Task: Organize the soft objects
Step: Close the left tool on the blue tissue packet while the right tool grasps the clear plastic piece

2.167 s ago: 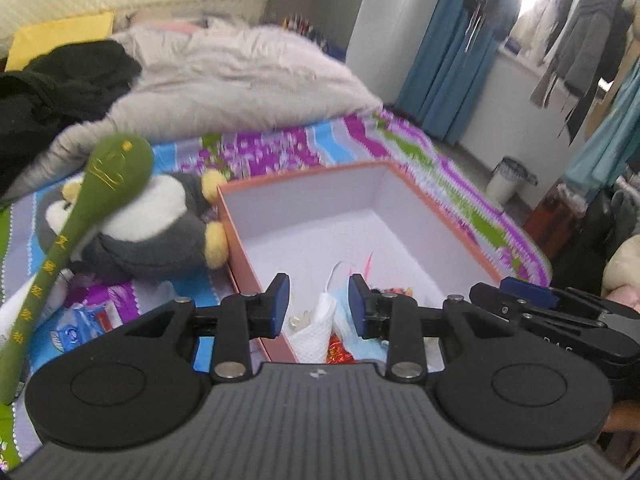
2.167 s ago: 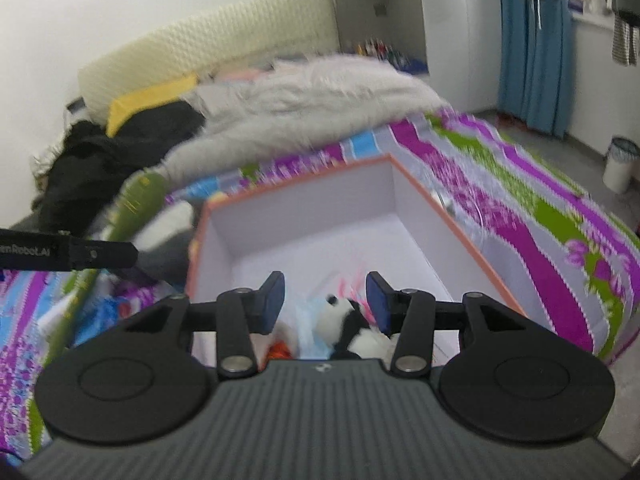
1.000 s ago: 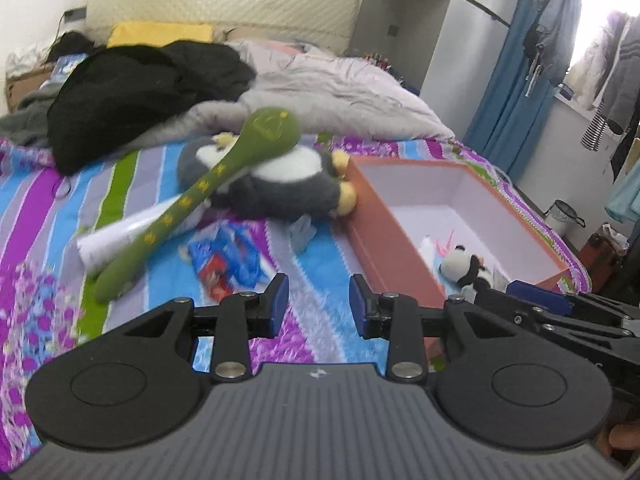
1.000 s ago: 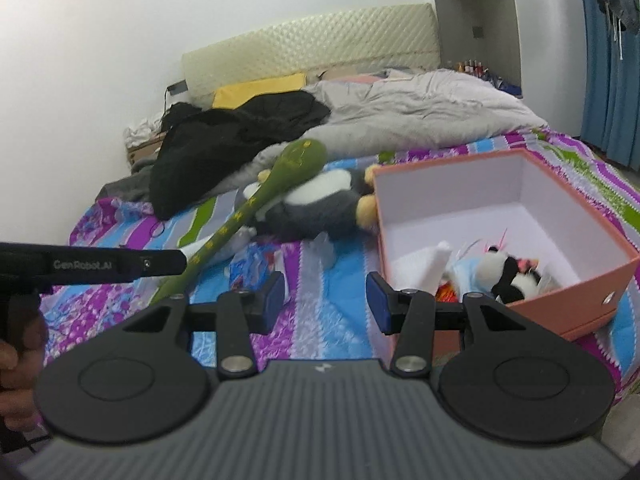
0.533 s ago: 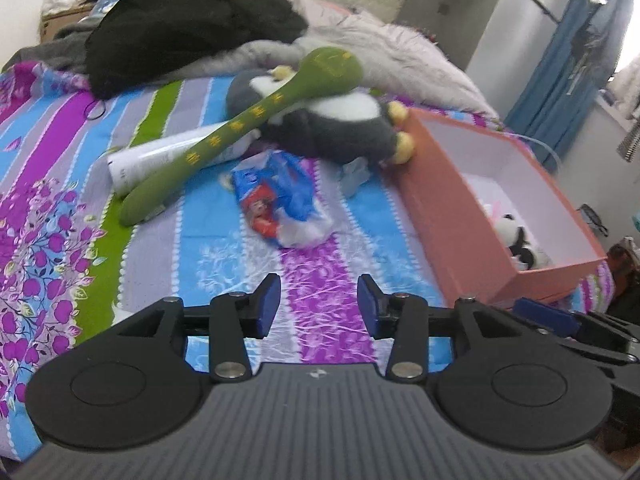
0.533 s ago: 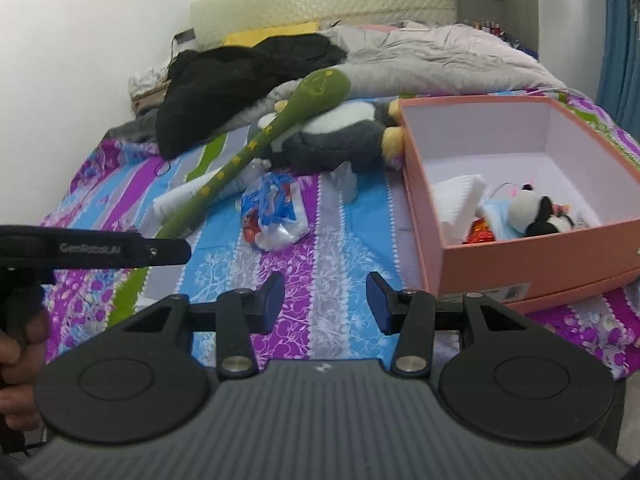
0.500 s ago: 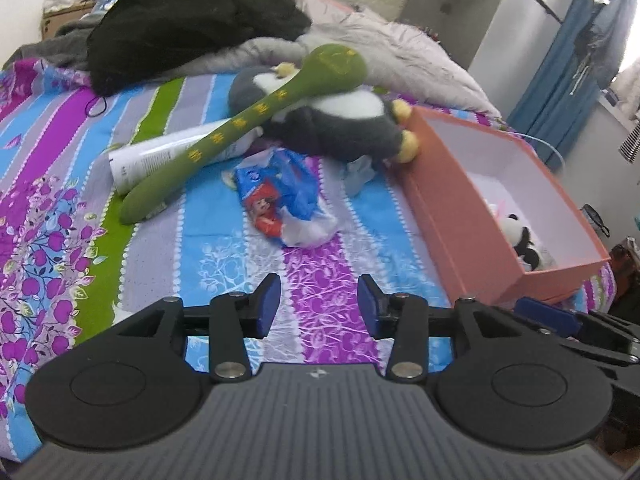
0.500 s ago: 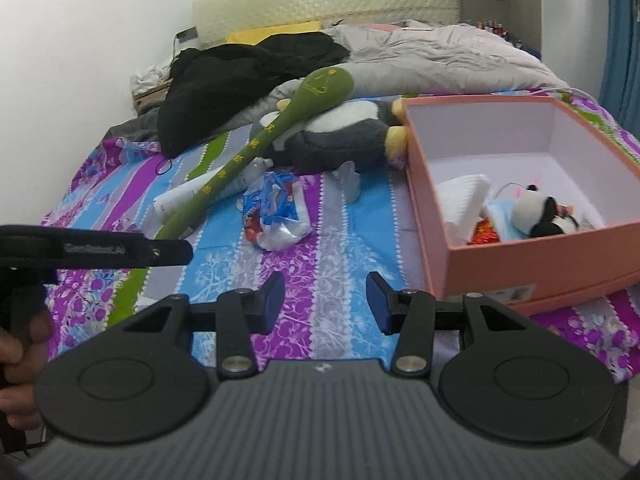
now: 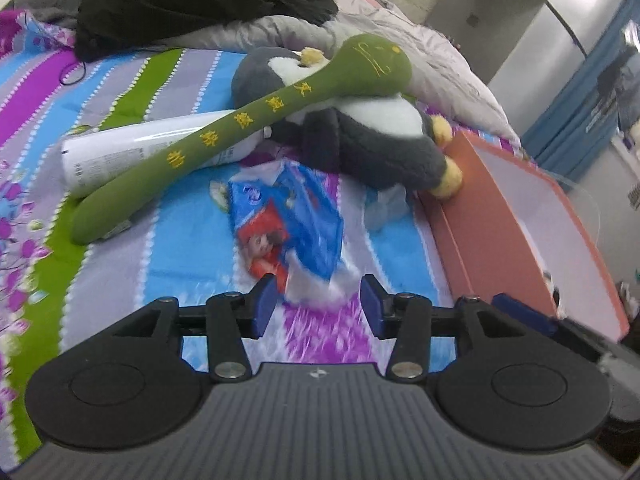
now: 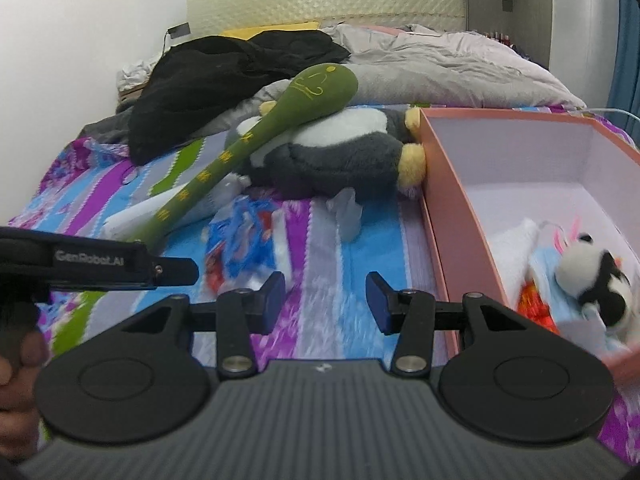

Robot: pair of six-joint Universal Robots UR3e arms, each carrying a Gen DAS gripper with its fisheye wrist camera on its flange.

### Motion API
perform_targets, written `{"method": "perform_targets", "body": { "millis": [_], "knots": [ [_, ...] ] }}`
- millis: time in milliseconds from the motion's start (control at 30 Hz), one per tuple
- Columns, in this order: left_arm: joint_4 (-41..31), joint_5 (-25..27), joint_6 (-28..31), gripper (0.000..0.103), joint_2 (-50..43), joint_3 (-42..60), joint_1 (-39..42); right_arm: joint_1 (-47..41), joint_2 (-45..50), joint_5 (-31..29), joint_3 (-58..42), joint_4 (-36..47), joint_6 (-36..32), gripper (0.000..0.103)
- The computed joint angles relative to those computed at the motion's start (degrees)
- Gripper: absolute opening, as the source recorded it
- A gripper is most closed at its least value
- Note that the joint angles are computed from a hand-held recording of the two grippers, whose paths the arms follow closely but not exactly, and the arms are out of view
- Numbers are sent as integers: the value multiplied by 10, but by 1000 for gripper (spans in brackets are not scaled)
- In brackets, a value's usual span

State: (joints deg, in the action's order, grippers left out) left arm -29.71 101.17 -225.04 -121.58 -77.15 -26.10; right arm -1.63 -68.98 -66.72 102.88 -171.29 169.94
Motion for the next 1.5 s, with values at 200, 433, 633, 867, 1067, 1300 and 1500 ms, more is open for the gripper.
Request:
{"method": "perform_targets", "body": {
  "millis": [200,433,633,867,1067,1300,1500],
  "knots": [
    [-4,-40,-8,52,-73,83,45,21,122,-14,-129,9,12,47],
    [-57,-81,4,58,-152,195,76,43,249,-36,-270,26,29,47],
    [-134,-85,17,58,-220,318,81,53,332,-44,-371,38,35,47],
    [-229,-63,31,58,-296,462,78,61,397,-47,-459,51,37,47],
    [-261,-50,42,49,-326,512,77,68,443,-56,-522,61,38,39],
    [-244,-30,61,12,-303,470,73,60,423,-43,-490,45,39,21],
    [-207,-17,62,6,-247,394,63,58,347,-39,-379,-4,30,20]
  ]
}}
